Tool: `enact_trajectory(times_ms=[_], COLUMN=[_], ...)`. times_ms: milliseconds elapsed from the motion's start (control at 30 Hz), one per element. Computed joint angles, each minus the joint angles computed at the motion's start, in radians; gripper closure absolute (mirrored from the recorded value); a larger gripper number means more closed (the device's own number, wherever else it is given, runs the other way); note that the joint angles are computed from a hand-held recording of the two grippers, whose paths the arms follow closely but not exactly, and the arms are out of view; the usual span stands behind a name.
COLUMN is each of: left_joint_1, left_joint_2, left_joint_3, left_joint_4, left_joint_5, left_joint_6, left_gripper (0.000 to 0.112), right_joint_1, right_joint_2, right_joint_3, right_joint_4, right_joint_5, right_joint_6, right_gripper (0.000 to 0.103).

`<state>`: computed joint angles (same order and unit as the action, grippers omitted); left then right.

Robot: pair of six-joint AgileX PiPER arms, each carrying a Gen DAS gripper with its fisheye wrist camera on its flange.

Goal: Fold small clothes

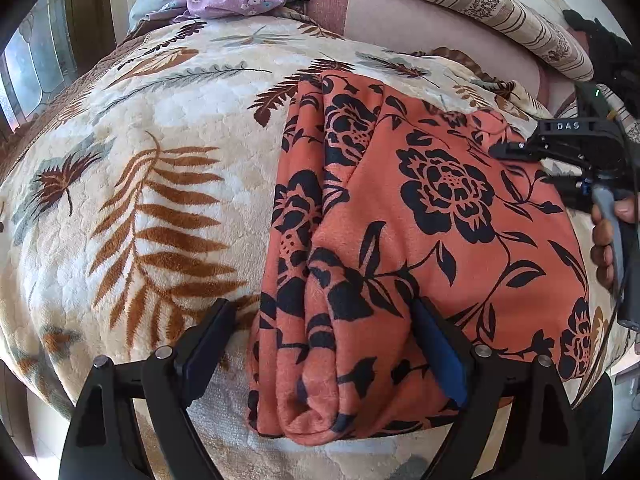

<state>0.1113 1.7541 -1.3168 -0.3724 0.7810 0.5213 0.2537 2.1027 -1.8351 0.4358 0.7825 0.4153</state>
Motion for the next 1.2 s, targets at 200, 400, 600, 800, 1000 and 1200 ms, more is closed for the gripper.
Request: enact_trajectory(times_ms=[200, 400, 600, 800, 1000, 1200], left_joint_1=[-0.002, -0.004, -0.005, 0.108, 0.152, 0.155], left_joint_2=[-0.006, -0.011, -0.016, -0.088, -0.032, -0.025], left_joint_3=[0.011, 0.019, 0.02, -0.027, 0.045, -0.073], left_joint_4=[0.0, 0.002, 0.01, -0.169, -0.174, -0.169], left_joint_5=[-0.014, -0.023, -0.018, 0.088, 0.127, 0.267], left_joint_6=[0.0, -0.007, -0.008, 0.007, 0.117, 0.048], left_gripper=[0.021, 0.021, 0.021, 0.023, 0.04, 0.061], right_joint_1=[0.089, 0.103, 0.231, 0.295, 0.205, 0.167], right_joint_2=[-0.024, -0.298, -0.395, -0.33, -0.417, -0.495], right_joint_3=[-0.035, 0.411, 0.554, 0.374, 0.634, 0.698], right_joint_4=[-0.292, -0.062, -0.252, -0.477, -0.211, -0.136], right_joint_5=[0.053, -0.208, -0.229, -0.044, -0.291, -0.294], right_joint_6=[0.205, 0.089, 0.195, 0.279, 0.228, 0.149], right_gripper=[0.06, 0.02, 0.062, 0.054, 0.021, 0.02])
